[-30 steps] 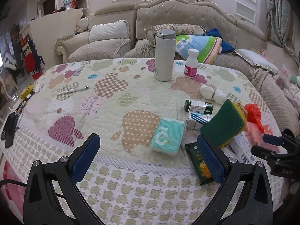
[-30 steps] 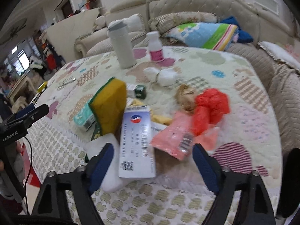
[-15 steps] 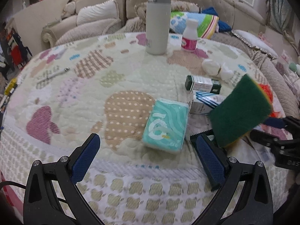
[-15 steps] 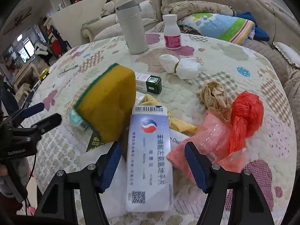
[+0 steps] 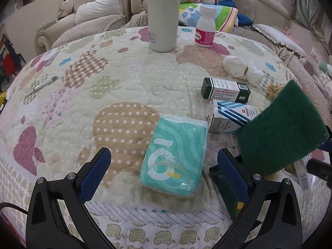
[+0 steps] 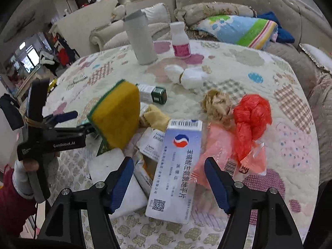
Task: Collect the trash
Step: 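Grasp the teal tissue pack with the left tool while the right tool grasps the white medicine box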
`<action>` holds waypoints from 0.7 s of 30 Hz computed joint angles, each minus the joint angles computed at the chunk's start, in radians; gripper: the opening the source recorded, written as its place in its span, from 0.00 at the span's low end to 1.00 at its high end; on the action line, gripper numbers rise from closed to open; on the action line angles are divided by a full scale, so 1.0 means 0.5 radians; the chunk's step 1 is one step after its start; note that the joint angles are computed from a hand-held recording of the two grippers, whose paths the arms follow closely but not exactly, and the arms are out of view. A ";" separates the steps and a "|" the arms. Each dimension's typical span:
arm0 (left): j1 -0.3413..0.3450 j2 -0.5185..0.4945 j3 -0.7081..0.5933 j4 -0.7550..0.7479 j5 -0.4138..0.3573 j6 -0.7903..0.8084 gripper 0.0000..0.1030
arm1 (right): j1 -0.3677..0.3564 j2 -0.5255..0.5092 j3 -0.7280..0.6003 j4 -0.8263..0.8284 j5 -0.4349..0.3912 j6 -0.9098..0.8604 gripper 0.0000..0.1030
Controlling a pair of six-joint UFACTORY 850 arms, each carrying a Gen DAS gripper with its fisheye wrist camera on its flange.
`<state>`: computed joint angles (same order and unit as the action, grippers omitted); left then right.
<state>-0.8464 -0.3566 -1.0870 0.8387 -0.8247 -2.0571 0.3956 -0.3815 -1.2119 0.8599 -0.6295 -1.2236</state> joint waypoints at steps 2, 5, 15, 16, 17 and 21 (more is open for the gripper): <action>0.016 -0.001 0.002 -0.051 0.042 0.060 0.76 | 0.036 -0.018 0.001 -0.067 0.085 0.071 0.66; 0.021 0.019 0.035 -0.071 0.103 0.050 0.70 | 0.040 0.000 0.007 -0.088 0.104 0.114 0.66; -0.004 0.035 0.058 -0.018 0.112 -0.026 0.50 | -0.071 0.101 0.086 0.030 -0.236 -0.082 0.66; -0.004 0.040 0.060 -0.018 0.116 -0.028 0.49 | -0.056 0.098 0.095 0.043 -0.181 -0.075 0.66; -0.010 0.053 0.067 -0.018 0.121 -0.036 0.49 | -0.044 0.076 0.083 0.064 -0.162 -0.069 0.66; -0.044 0.107 0.097 -0.010 0.093 -0.082 0.48 | 0.021 -0.026 -0.016 -0.012 -0.118 0.020 0.66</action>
